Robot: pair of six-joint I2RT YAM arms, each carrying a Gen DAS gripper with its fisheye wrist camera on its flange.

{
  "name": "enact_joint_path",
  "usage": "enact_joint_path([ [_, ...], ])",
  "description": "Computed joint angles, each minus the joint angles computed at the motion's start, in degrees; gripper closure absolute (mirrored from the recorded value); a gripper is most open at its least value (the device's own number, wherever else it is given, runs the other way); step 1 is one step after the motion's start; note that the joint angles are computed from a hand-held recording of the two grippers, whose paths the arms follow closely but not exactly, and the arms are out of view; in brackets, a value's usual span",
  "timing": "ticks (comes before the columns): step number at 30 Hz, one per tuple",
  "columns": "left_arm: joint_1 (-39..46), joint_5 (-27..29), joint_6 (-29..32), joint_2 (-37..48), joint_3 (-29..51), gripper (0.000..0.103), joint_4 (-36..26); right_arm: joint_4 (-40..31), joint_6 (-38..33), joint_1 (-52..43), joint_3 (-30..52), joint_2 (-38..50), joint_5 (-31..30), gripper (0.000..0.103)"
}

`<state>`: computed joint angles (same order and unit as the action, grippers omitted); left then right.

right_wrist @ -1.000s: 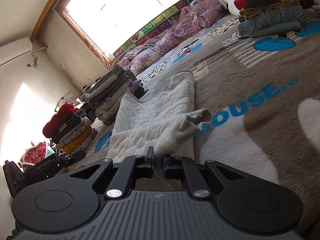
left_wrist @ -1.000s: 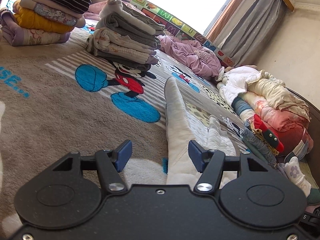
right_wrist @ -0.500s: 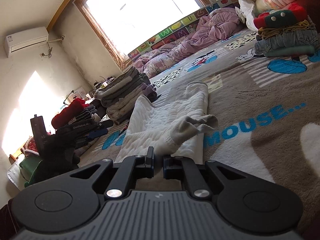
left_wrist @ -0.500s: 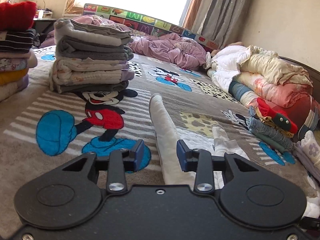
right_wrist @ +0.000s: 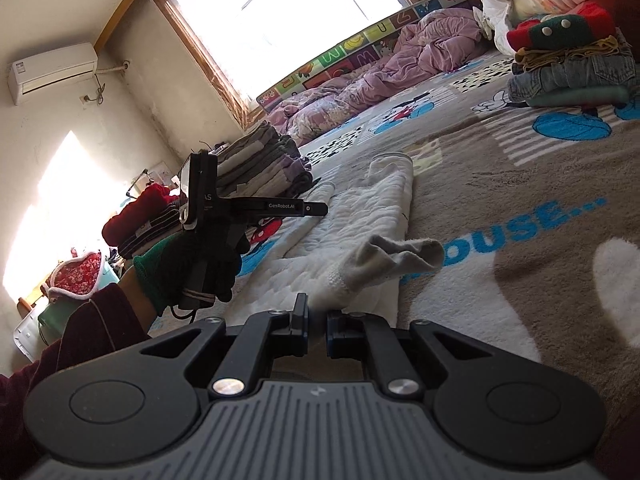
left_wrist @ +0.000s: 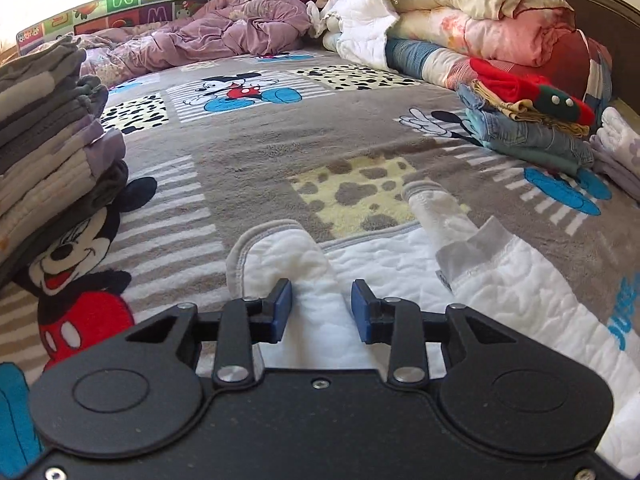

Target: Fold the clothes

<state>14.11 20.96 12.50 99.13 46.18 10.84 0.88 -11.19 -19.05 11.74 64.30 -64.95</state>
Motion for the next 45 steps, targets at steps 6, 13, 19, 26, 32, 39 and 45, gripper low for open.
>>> enact_joint_path([
  [6, 0.28, 3.59, -2.58, 5.74, 4.41, 0.071, -1.43, 3.82, 2.90, 0.34, -0.03, 2.73, -0.66, 0.093],
  [13, 3.89, 8.97, -5.71, 0.63, 1.43, 0.071, -1.55, 8.20, 6.19, -0.11, -0.47, 4.55, -0.41, 0.093],
  [19, 5.99, 10.18, -7.19, -10.52, -8.20, 0.071, 0.84, 9.38, 6.61, 0.69, -1.90, 2.06, -0.11, 0.093],
  [26, 1.13, 6.14, -5.93, -16.36, -15.13, 0.071, -3.59, 10.00, 6.70, 0.41, -2.58, 1.07, 0.31, 0.093],
  [32, 3.35, 9.86, -8.07, -22.67, -20.47, 0.071, -1.70, 12.68, 8.63, 1.68, -4.99, -2.65, 2.23, 0.093],
  [39, 13.07, 18.00, -2.38, -49.01, -30.24, 0.071, -16.33, 13.13, 10.50, 1.24, -6.07, -6.56, 1.57, 0.093],
  [45, 21.91, 29.36, 19.51, -68.84, -33.84, 0.055, -42.77, 13.26, 16.02, 3.25, -5.30, -7.96, 3.61, 0.093],
])
